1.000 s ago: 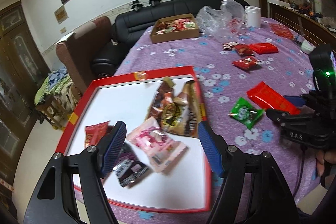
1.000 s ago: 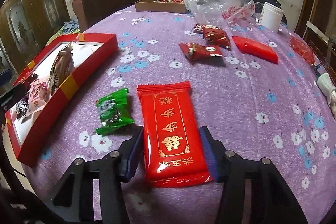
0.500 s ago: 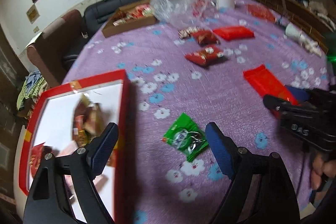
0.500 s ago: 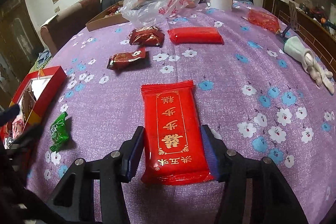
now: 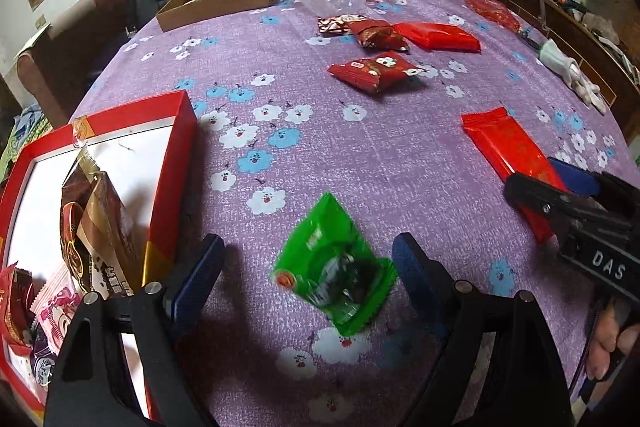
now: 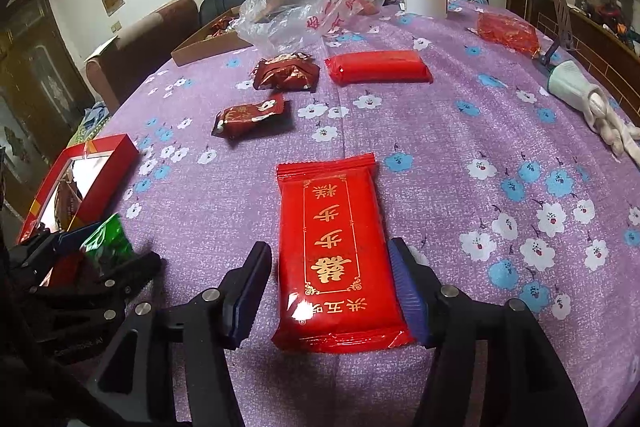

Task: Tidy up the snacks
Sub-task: 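Grasp the red gold-print packet with the right gripper while the left approaches the green candy, then grasp the green candy wrapper with the left gripper while the right holds the red packet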

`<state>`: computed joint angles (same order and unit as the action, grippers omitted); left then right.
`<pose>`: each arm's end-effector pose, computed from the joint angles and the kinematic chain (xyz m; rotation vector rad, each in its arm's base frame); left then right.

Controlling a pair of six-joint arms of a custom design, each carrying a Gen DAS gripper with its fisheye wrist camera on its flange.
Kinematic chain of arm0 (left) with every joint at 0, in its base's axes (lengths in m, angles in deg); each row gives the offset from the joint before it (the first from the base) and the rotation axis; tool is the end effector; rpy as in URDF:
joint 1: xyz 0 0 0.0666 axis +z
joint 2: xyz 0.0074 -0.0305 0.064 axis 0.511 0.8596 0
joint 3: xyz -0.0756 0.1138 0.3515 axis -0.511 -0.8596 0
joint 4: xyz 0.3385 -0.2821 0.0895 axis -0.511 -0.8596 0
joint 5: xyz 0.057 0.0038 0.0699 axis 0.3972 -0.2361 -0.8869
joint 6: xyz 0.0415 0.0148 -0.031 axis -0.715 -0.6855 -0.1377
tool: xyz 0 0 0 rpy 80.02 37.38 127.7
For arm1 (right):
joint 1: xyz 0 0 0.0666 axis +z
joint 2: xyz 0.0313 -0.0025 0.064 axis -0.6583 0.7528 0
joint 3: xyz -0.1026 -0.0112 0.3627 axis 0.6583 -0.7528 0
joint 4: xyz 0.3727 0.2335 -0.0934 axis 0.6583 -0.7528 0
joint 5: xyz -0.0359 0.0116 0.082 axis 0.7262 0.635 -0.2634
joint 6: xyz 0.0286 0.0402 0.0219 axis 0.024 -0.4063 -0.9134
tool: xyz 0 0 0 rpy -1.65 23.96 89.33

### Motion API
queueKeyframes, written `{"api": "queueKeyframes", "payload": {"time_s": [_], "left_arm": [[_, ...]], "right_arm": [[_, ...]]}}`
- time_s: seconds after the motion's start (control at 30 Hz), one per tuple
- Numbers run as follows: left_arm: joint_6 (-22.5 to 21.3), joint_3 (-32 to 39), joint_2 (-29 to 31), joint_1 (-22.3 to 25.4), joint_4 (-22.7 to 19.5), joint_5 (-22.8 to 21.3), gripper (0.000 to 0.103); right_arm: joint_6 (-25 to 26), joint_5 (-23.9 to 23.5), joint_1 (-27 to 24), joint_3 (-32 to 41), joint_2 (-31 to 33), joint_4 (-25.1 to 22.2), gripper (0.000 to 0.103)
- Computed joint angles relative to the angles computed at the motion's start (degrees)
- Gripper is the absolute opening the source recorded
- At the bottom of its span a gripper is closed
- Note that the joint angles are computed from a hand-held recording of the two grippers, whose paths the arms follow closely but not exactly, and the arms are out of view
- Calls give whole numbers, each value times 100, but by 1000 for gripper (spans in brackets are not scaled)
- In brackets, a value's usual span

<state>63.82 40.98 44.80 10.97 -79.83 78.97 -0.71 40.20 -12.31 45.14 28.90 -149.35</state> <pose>0.6414 -0.2350 0.4362 0.7989 2.4225 -0.1738 0.5515 0.2883 0.4294 0.5162 2.4326 0.0592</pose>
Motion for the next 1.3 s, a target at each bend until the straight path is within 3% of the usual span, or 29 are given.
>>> {"api": "queueKeyframes", "payload": {"time_s": [0.3, 0.47, 0.53, 0.63, 0.77, 0.9, 1.13, 1.3], "left_arm": [[-75, -48, -21, 30, 80, 206, 85], [-158, -56, -23, 79, 96, 410, 67], [-148, -89, -48, 120, 156, 434, 55], [-95, -54, -42, 184, 111, 608, 51], [-168, -300, -200, 160, 275, 526, 50], [-105, -413, -316, 188, 238, 806, 43], [-297, -525, -429, 203, 155, 1075, 45], [-619, -746, -557, 252, 465, 951, 50]], "right_arm": [[5, 8, 2, 15, 9, -21, 63], [-5, -2, 0, -7, -5, 7, 63], [-6, -4, -1, -14, -10, 12, 63], [-2, 6, 2, 0, 0, -5, 63], [-1, 19, 7, 18, 10, -31, 63], [1, 47, 17, 52, 34, -77, 63], [11, 145, 36, 169, 116, -249, 61], [10, 130, 30, 147, 102, -222, 61]]}}
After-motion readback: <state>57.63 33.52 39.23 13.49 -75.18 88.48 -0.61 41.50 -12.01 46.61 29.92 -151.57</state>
